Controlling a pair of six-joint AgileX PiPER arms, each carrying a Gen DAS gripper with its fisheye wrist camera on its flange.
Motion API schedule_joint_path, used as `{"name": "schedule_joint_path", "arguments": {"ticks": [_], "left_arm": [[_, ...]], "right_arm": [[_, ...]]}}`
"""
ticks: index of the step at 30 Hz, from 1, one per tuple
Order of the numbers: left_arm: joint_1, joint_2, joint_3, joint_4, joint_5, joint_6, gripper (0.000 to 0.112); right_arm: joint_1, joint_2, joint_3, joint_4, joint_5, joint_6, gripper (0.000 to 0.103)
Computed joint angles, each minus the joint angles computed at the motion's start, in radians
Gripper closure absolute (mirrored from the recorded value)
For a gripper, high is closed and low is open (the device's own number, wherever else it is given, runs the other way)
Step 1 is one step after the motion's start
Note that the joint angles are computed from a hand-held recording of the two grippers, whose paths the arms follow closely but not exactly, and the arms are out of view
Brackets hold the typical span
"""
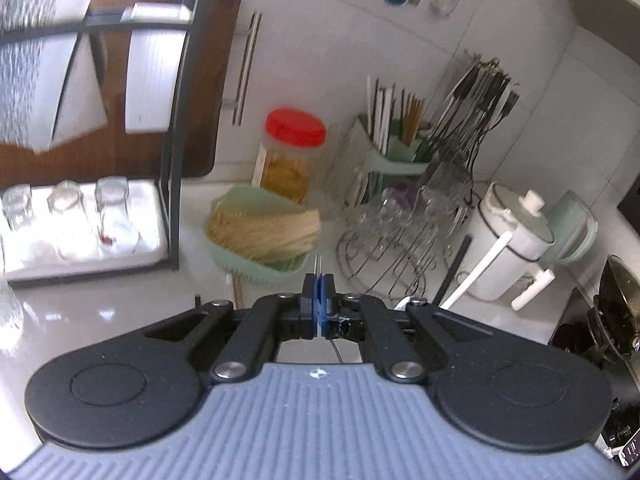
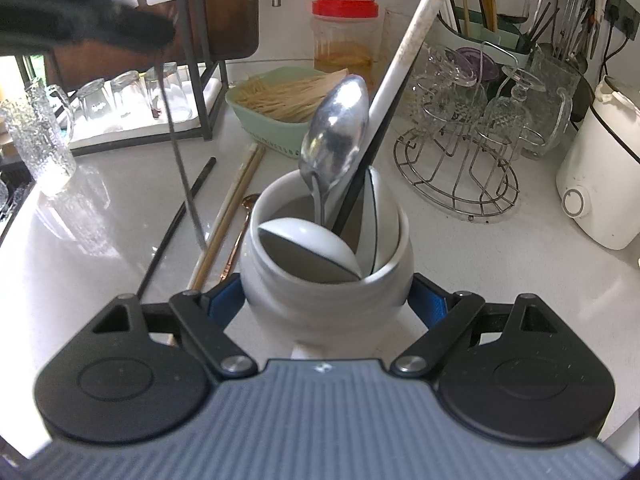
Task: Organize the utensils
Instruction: 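Lift the grasped thin utensil with the left tool toward the mug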
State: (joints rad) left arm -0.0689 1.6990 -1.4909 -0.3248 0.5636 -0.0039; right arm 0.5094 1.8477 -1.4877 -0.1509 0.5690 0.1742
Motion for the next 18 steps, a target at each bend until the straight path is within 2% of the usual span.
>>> {"name": "schedule_joint_path", "arguments": {"ticks": [9, 15, 18], "left_arm": [[-0.042, 0.014, -0.112, 0.075, 0.030, -0.022, 0.111], [-0.070, 0.052, -0.158, 0.093, 0.043, 0.000, 0.111], [-0.073, 0.078, -0.179, 0.058, 0.077, 0.051, 0.111]], "right_arm": [[0.012, 0.012, -0.019, 0.017, 0.011, -0.020, 0.013], [0.015, 0.025, -0.046, 0.037, 0.033, -0.045, 0.013], [0.016, 0.025, -0.048, 0.038, 0.036, -0.047, 0.013]]}}
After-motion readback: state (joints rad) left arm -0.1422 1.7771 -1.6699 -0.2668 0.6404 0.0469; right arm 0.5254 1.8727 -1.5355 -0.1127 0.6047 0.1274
